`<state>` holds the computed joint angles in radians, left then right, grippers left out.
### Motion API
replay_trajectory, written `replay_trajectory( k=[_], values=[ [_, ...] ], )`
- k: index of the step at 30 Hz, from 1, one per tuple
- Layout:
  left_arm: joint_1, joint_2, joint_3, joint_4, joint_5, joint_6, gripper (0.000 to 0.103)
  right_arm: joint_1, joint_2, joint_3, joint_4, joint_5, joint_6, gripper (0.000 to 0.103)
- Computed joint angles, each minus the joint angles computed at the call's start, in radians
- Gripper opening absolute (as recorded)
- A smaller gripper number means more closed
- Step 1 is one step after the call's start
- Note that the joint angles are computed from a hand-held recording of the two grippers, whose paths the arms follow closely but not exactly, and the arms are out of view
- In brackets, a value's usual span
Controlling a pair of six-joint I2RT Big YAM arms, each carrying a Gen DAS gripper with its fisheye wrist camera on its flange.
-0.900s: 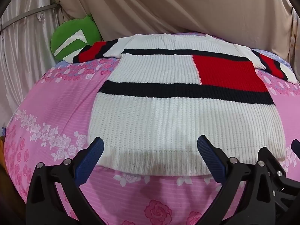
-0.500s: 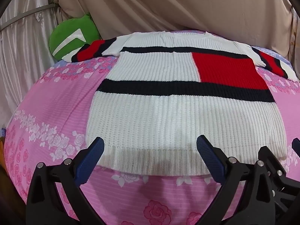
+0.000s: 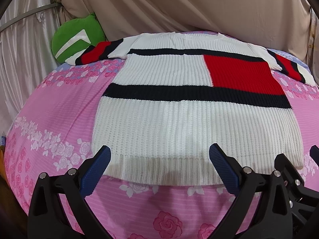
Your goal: Fold small clothes
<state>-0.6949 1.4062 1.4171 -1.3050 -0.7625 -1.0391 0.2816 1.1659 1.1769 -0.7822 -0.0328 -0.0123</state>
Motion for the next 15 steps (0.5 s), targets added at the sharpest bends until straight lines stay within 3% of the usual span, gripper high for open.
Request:
replay_trajectory(
  k=[15],
  values=[
    [-0.007,0.001,0.009,-0.036,-0.012,-0.021,0.097,0.010,-0.013,-0.011,0.004,0.017,0.003,0.098]
  ],
)
